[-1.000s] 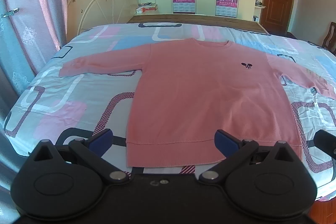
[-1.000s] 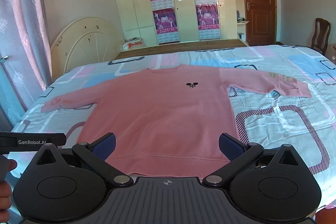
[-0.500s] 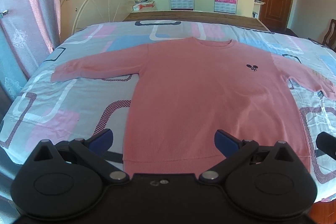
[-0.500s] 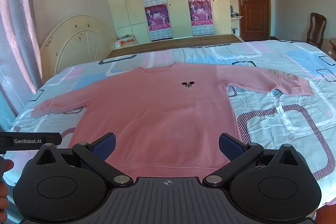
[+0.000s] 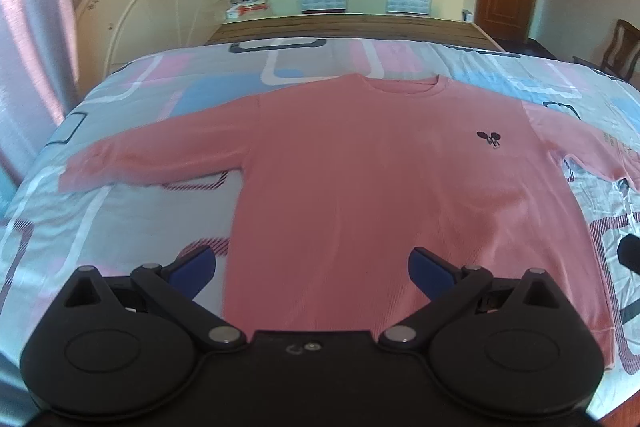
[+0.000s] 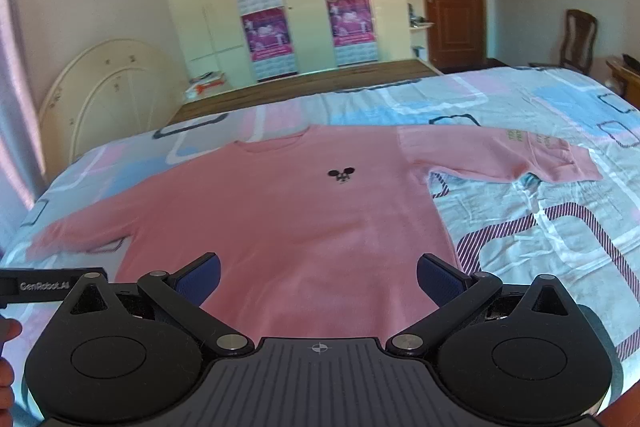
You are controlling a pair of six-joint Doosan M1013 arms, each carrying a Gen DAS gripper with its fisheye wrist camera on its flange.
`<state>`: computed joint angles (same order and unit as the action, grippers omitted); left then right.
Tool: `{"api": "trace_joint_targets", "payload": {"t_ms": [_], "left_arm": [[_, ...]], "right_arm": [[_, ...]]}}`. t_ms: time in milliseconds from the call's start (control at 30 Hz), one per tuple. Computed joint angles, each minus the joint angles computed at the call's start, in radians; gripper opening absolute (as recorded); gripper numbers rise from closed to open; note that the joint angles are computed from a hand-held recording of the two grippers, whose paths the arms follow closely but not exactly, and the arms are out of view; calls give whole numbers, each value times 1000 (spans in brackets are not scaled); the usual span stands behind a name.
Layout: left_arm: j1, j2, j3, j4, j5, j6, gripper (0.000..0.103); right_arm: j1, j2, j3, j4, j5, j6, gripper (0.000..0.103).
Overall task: Fold small clothes
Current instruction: 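Move the right gripper to the sleeve cuff nearest it and grasp it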
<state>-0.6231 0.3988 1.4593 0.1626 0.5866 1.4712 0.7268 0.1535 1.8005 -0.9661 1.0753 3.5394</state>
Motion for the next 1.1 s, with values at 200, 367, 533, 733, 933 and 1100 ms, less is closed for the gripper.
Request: {"api": "trace_joint_targets", "payload": {"t_ms": [200,367,533,733,933,1100], "left_arm": [[9,73,-85,-75,6,120,102],[12,136,-166,-215,54,263,102],[-8,189,-229,-240,79,260,102],[-52,252,-308,-185,77,182,102],[-107,335,-423,-119,117,105,101],[-137,404,-518,-119,157,75,100]], "right_arm": [[-51,17,-6,-2,14,54,103],[-89,20,2,4,34,55,103],[-134,7,31,14,16,34,103],[-219,-30,112,-2,-68,16,102],[-349,-96,223,27,-183,7,76],[-456,-139,299,75,-241,-8,76]]}}
